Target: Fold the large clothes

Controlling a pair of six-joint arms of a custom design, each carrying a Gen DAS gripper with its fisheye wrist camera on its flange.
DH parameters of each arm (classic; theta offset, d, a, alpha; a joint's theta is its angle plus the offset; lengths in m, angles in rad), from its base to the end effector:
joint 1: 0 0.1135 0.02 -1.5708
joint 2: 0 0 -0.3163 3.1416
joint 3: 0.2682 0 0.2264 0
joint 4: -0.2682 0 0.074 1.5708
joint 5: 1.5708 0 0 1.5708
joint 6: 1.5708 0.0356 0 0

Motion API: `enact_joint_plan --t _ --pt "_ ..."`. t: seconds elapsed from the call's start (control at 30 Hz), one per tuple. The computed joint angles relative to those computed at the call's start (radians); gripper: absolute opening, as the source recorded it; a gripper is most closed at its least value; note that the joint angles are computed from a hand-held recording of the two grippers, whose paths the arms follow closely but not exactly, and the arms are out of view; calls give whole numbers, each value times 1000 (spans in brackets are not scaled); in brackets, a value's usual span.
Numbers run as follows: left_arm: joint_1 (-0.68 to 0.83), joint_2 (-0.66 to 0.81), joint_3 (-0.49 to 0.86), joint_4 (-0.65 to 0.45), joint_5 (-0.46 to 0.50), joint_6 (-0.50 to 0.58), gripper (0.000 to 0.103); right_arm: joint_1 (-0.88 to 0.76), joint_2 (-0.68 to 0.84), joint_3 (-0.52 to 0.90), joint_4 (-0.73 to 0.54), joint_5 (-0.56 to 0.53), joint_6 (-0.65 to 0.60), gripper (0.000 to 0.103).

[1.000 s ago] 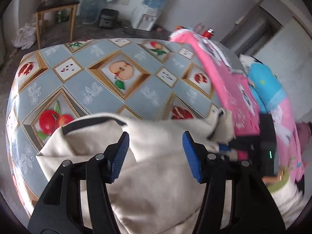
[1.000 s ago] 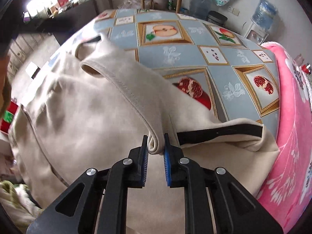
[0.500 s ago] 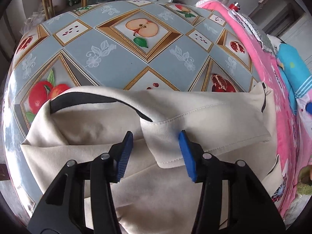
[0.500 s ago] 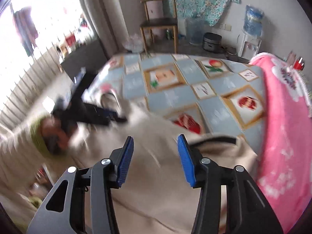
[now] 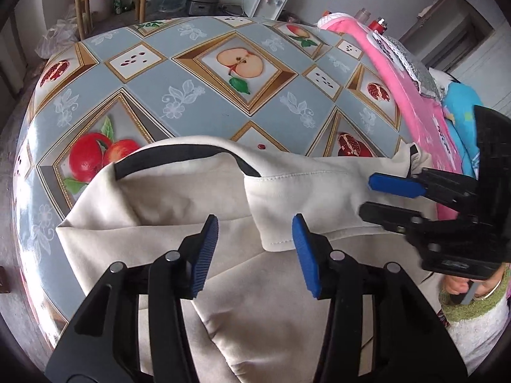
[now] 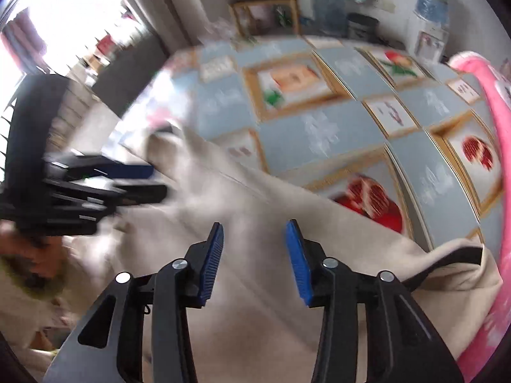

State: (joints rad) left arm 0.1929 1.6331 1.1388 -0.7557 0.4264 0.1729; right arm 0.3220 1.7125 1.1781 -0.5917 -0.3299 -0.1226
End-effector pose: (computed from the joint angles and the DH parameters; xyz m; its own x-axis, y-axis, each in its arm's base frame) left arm 0.2913 0.0419 0.2774 -0.9255 -0.0212 -0.3782 0.1144 0.9362 -0.3324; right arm 0.3088 0.1152 0.2699 -0.7971 -0.3879 -0.4627 -0.5331 0.8120 0.2376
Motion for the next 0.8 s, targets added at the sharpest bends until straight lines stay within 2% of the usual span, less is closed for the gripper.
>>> enact_joint_plan --t 0.13,0.23,0.33,0.4,0.43,0.47,0.53,0.63,0.73,0.8 --pt "45 22 12 7 59 -73 31 45 57 27 51 -24 43 40" --pt "69 25 -2 16 108 -105 31 81 141 38 65 7 56 40" --pt "78 33 -7 1 128 -105 31 66 104 37 27 -34 69 40" --pt "77 36 -5 -4 135 -99 31 -1 41 23 -30 -143 73 41" --pt "74 40 1 -11 139 -96 31 -49 4 8 -50 -191 70 46" --pt "73 45 6 -14 143 -95 31 -85 -22 -4 -66 -219 71 55" --pt "68 57 21 -30 144 -94 33 -209 -75 -31 -125 -289 67 61" --pt "42 81 45 -43 105 -110 43 -335 -80 -60 -187 -326 49 61" --pt "21 103 53 -41 80 -135 43 -394 -31 -99 -190 -325 74 61" --pt "19 111 51 -35 90 -145 43 -417 6 -121 -178 -372 70 61"
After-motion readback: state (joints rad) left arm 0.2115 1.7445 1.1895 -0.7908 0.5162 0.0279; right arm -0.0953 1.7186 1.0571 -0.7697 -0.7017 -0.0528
